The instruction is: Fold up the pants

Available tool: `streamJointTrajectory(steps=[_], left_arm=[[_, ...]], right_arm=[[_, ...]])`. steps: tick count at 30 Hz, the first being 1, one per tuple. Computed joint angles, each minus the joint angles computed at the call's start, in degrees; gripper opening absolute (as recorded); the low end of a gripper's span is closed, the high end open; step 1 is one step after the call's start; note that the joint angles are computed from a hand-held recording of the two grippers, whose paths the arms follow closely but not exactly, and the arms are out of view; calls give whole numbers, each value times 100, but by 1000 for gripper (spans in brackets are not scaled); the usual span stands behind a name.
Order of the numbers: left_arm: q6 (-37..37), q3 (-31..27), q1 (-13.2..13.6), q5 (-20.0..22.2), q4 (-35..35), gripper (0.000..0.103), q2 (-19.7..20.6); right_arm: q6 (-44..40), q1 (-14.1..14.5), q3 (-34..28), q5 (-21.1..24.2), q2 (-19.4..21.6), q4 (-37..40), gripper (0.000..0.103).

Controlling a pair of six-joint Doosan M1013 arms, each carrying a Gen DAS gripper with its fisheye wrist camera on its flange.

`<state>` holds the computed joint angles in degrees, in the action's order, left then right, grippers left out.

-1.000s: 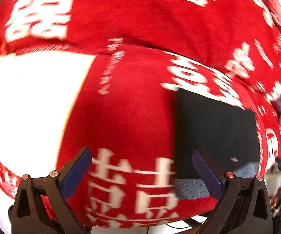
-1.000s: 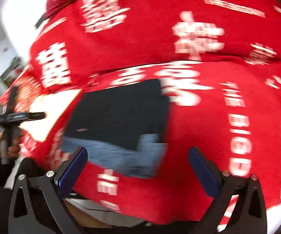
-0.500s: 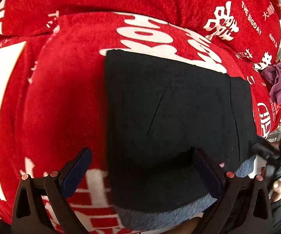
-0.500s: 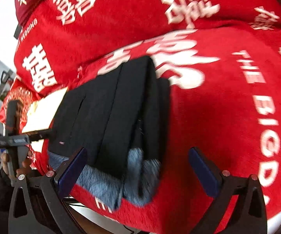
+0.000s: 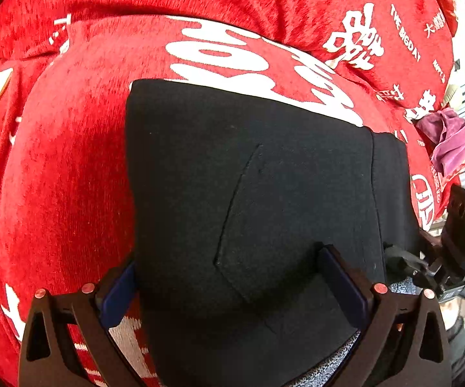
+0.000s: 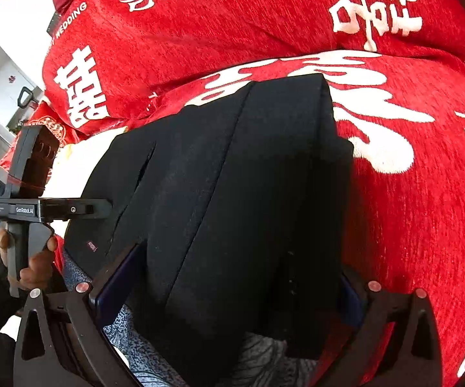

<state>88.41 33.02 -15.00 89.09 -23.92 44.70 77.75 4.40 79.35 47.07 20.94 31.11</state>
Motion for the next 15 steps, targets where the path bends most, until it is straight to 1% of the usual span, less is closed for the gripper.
streamJointTrajectory(steps=[1, 2, 3, 4, 5, 6, 7, 9, 10, 11, 12, 15], left_arm=[[118, 97, -10, -98, 44, 92, -77], [273, 167, -31, -185, 89, 81, -144], [504, 226, -74, -278, 209, 74, -223], [609, 241, -109, -316, 329, 72, -258], [662, 238, -133, -323, 406, 70, -272], [633, 221, -129, -301, 403, 69, -270], [582, 177, -118, -261, 373, 67, -250], [450, 34, -95, -148, 339, 57, -202], [420, -26, -88, -113, 332, 55, -190], [390, -101, -80, -75, 304, 49, -174], [371, -206, -58, -11, 227, 45, -153], [178, -608, -31, 252, 173, 45, -11]], right_arm=[[234, 36, -100, 112, 32, -224, 103], [398, 66, -174, 196, 57, -369, 103], [529, 92, -235, 267, 67, -461, 100], [502, 117, -254, 274, 46, -476, 99], [508, 159, -271, 267, 18, -612, 92], [617, 188, -281, 242, -10, -773, 80], [683, 181, -261, 203, -46, -778, 75], [638, 124, -180, 130, -114, -529, 66], [642, 127, -164, 107, -134, -526, 65], [683, 150, -165, 95, -151, -597, 64], [746, 172, -176, 74, -165, -658, 62], [736, 195, -235, 60, -205, -602, 58]])
